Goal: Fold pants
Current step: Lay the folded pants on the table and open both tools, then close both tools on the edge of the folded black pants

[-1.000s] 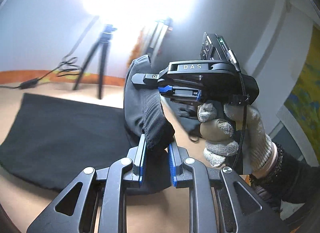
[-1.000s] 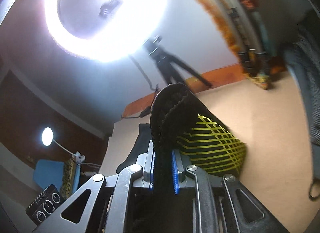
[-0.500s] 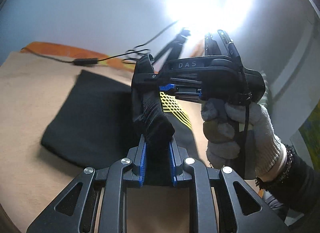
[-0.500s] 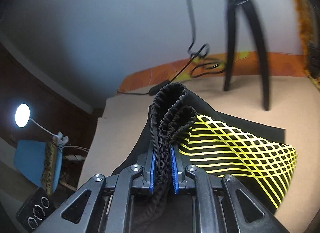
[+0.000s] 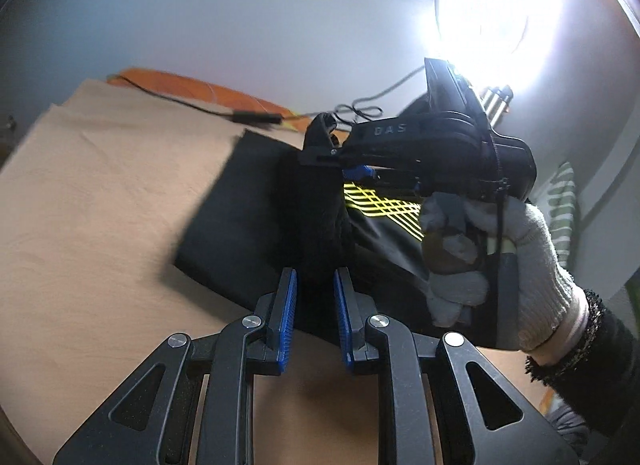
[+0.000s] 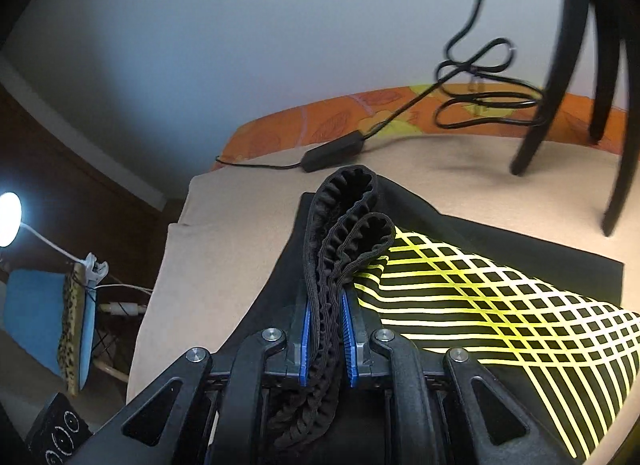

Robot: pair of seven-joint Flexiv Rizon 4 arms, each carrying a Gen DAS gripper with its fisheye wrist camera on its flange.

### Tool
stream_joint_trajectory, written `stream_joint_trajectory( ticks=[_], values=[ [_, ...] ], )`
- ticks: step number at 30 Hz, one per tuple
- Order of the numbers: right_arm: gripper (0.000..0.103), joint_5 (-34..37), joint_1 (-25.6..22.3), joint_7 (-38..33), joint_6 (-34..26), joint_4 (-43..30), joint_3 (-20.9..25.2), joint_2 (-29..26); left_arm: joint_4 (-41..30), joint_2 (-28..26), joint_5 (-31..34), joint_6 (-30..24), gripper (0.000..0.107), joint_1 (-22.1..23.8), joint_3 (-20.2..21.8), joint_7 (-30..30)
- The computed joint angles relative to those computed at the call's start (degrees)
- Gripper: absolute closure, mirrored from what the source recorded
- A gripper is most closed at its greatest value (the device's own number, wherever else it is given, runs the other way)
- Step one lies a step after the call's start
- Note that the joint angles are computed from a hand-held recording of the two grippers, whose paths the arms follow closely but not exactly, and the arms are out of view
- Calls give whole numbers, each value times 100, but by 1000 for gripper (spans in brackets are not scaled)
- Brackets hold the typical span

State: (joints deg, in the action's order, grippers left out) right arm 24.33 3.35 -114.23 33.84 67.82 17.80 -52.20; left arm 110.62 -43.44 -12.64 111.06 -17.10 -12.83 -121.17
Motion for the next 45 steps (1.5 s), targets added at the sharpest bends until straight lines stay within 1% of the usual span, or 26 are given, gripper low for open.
stream_joint_trajectory(
  ticks=[2, 3, 5, 6, 8, 9, 10, 11, 14, 16, 18, 19, 20, 21, 23, 25, 27, 29, 32, 33, 34, 36, 39, 41, 43, 45],
  values=[
    [72, 203, -204, -105, -488, -259, 208, -104, 59, 193, -261, -121, 89, -463, 475, 87],
    [61, 377, -344, -169, -744, -404, 309, -154, 26, 220, -358, -189, 89, -631, 649, 156],
    [60, 753, -572, -476, -937, -522, 460, -151, -88, 306, -627, -453, 79, -1181, 1210, 392],
    [60, 860, -640, -686, -938, -513, 467, -85, -191, 301, -708, -577, 77, -1406, 1444, 521],
    [60, 980, -712, -880, -1024, -541, 394, 0, -379, 306, -851, -911, 69, -1899, 1970, 744],
    [60, 994, -747, -984, -1031, -526, 328, 64, -556, 253, -919, -1214, 67, -2171, 2293, 818],
    [60, 993, -748, -1059, -1002, -503, 259, 115, -683, 200, -910, -1440, 61, -2292, 2473, 813],
    [60, 934, -766, -1203, -931, -431, 164, 202, -810, 146, -852, -1671, 57, -2320, 2569, 795],
    [58, 679, -729, -1509, -505, -143, -123, 425, -1128, -9, -650, -2418, 56, -2355, 2780, 693],
    [44, 401, -684, -1593, -103, 75, -346, 513, -1315, -136, -572, -2836, 56, -2314, 2820, 544],
    [43, 80, -636, -1460, 234, 202, -573, 486, -1334, -221, -527, -2747, 57, -2063, 2558, 498],
    [43, -36, -654, -1371, 251, 168, -607, 423, -1327, -240, -476, -2694, 65, -2042, 2549, 404],
    [43, -144, -698, -1241, 181, 58, -646, 314, -1361, -266, -397, -2732, 77, -2106, 2661, 275],
    [42, -203, -766, -1101, 56, -92, -648, 191, -1347, -245, -295, -2757, 78, -2140, 2722, 210],
    [42, -253, -892, -823, -228, -426, -616, -58, -1358, -250, -187, -2746, 88, -2061, 2676, 84],
    [40, -279, -983, -614, -492, -748, -573, -300, -1382, -215, 13, -2899, 93, -2187, 2890, -104],
    [40, -270, -1051, -486, -706, -984, -512, -475, -1403, -216, 224, -3043, 93, -2327, 3121, -316],
    [39, -195, -1127, -412, -929, -1187, -426, -616, -1439, -190, 382, -3174, 93, -2339, 3162, -445],
    [38, -95, -1124, -511, -896, -1120, -317, -583, -1556, -210, 629, -3284, 93, -2286, 3135, -554],
    [41, -77, -1110, -540, -933, -1139, -297, -599, -1565, -208, 660, -3241, 93, -2165, 2996, -543],
    [55, -80, -1068, -661, -853, -1082, -283, -574, -1543, -167, 717, -3249, 89, -2145, 2979, -621],
    [75, -192, -890, -831, -549, -829, -347, -467, -1551, -113, 872, -3269, 89, -2157, 3017, -788],
    [92, -255, -782, -891, -200, -690, -367, -426, -1553, 31, 1149, -3436, 72, -2257, 3174, -1074],
    [94, -253, -758, -824, -50, -714, -362, -460, -1501, 142, 1303, -3495, 53, -2302, 3280, -1332],
    [95, -239, -786, -773, 32, -765, -339, -490, -1363, 239, 1341, -3352, 45, -2212, 3250, -1644],
    [95, -234, -882, -798, -112, -837, -292, -503, -1148, 324, 1234, -3097, 40, -1901, 2945, -1869]
  ],
)
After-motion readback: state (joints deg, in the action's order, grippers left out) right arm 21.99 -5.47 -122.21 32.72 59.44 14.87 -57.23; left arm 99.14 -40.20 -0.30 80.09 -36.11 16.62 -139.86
